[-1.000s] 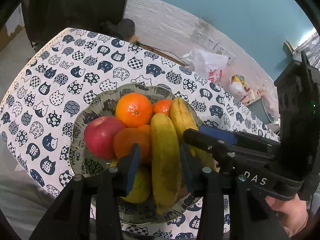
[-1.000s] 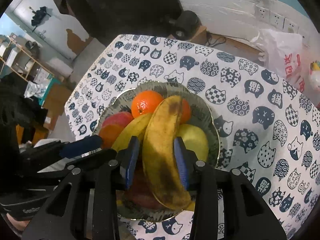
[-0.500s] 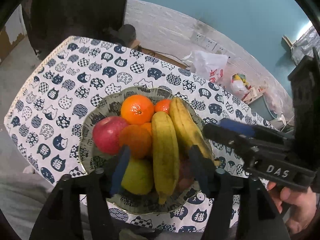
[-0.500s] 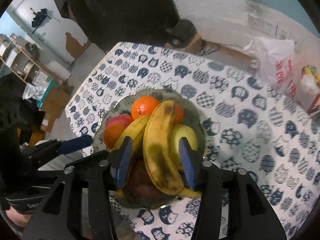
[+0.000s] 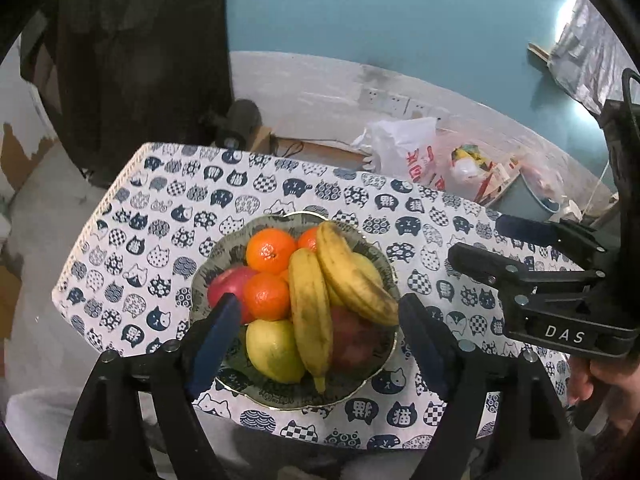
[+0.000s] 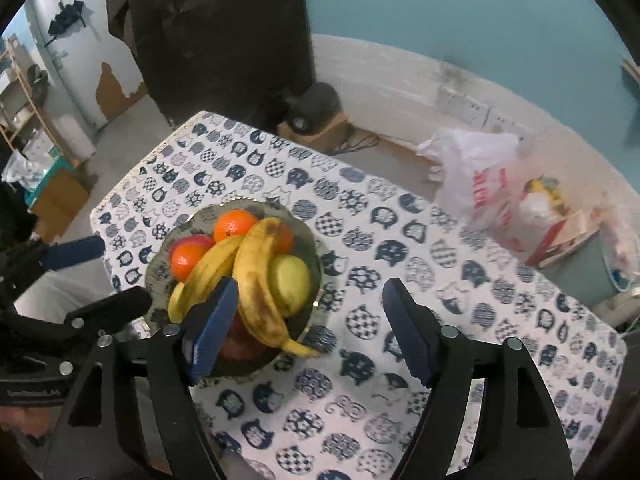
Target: Organize fruits
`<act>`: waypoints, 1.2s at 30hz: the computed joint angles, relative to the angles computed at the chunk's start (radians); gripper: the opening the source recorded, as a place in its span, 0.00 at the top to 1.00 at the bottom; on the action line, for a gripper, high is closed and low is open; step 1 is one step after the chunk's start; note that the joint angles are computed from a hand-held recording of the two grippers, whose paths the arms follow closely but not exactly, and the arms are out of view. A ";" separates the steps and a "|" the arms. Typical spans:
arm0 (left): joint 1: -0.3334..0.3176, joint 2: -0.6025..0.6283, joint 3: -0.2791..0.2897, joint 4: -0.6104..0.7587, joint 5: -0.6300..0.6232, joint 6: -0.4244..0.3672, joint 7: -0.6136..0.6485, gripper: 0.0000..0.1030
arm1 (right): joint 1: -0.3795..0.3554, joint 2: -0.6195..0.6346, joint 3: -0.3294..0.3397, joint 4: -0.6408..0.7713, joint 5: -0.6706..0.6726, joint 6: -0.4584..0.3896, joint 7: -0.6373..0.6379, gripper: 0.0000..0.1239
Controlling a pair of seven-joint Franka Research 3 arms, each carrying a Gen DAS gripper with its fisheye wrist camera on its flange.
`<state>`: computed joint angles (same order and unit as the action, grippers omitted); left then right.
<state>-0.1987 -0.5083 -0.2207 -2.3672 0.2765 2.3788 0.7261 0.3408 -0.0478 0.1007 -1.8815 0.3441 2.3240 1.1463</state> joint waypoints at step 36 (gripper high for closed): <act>-0.052 0.046 -0.080 0.138 0.134 -0.090 0.009 0.08 | -0.054 -0.179 -0.030 -0.123 -0.027 0.037 -0.006 0.37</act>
<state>-0.2512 -0.4626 -0.3010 -2.2294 0.4106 2.2892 0.7355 0.2864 -0.2270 0.0706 -2.0043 0.3166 2.3609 1.1399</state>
